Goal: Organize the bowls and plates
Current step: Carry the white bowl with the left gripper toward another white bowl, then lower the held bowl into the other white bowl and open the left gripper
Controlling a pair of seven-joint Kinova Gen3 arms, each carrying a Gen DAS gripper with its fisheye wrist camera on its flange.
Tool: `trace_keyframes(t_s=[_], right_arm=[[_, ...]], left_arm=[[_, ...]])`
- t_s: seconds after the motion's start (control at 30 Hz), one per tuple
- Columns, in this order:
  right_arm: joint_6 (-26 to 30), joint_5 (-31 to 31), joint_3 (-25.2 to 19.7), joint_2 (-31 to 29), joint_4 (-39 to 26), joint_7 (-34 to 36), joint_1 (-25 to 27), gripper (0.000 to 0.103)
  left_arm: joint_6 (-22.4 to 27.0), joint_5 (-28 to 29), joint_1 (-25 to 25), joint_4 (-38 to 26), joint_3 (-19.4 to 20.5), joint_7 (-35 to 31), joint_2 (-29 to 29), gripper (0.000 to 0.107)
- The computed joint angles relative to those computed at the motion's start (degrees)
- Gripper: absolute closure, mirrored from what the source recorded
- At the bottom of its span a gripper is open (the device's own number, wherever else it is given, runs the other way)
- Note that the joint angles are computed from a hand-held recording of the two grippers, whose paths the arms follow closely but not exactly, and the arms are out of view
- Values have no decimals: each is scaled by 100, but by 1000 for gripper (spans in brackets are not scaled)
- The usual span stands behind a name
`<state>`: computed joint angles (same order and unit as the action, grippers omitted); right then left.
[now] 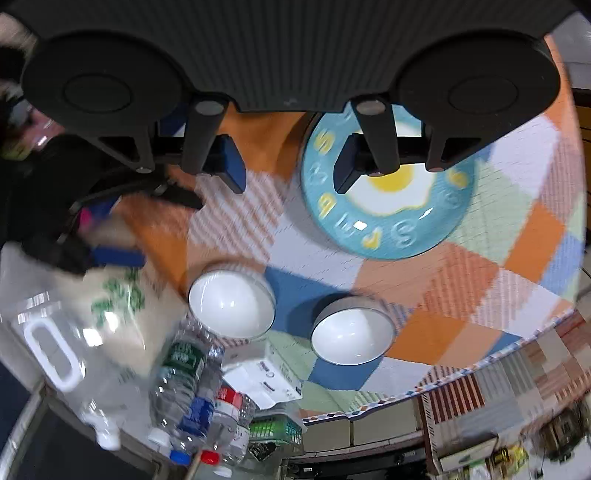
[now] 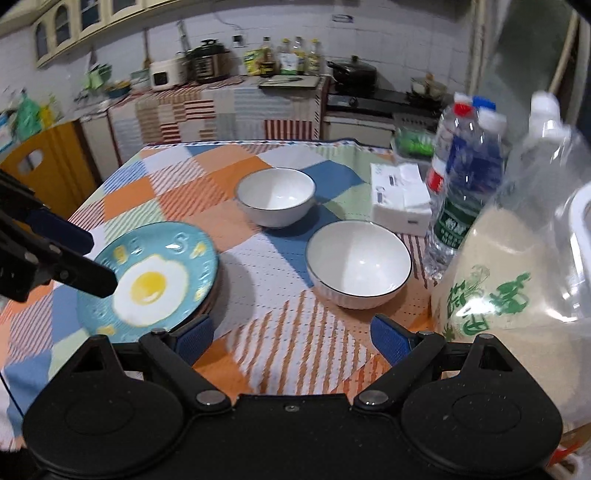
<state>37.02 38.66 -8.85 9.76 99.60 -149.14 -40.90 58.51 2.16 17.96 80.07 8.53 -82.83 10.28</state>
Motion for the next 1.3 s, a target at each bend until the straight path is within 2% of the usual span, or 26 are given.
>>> trace_keyframes(t_s=[0.13,0.23,0.37,0.43,0.53,0.6,0.67,0.77,0.8,0.87,1.0,1.13,1.23,1.3], right_arm=[[-249,-195,165,385,-91,-44,146,9],[-289,-126,409,690,-197,-316,-6,9],[-282,383,802,1013,-270,-935,-375,9],[-297,636,970,1155,-292,-1256,-506,9],[-411,1146,1188,1291,-226,-1744,-690,9],[-441,1479,1288,1373,-184,-2067,-793,10],[-431,1582,1285,1426,-193,-2242,-767,10],[-621,1742,1302,1449,-136,-2557,-680,10],[-659,1740,1293,1453,-139,-2607,-652,10],[-801,1827,1334,1461,-92,-2785,-632,10],[-920,1690,1333,1553,-139,-2701,-531,10],[-907,1279,1232,1526,-198,-2353,-404,10],[-961,800,1067,1415,-199,-1818,-219,10],[-945,696,1127,1326,-157,-1733,-329,10]], left_arm=[[-522,106,18,-89,-40,230,389,57],[-907,98,104,-192,-53,396,737,57],[-1394,169,217,-404,-96,659,1287,57],[-1767,-75,457,-372,-275,1005,1449,58],[-1904,-381,675,-537,-415,1331,1775,63],[-1791,-472,718,-727,-426,1427,1978,67],[-1825,-288,530,-762,-253,1295,2079,72],[-1841,63,267,-845,-30,1064,2225,85],[-1826,194,172,-879,60,961,2263,94],[-1606,192,242,-1068,-14,914,2341,95],[-1185,168,324,-1338,-76,821,2404,96],[-809,337,220,-1514,-12,695,2418,96],[-327,504,140,-1742,-10,758,2450,96],[-264,575,110,-1671,-14,758,2345,96]])
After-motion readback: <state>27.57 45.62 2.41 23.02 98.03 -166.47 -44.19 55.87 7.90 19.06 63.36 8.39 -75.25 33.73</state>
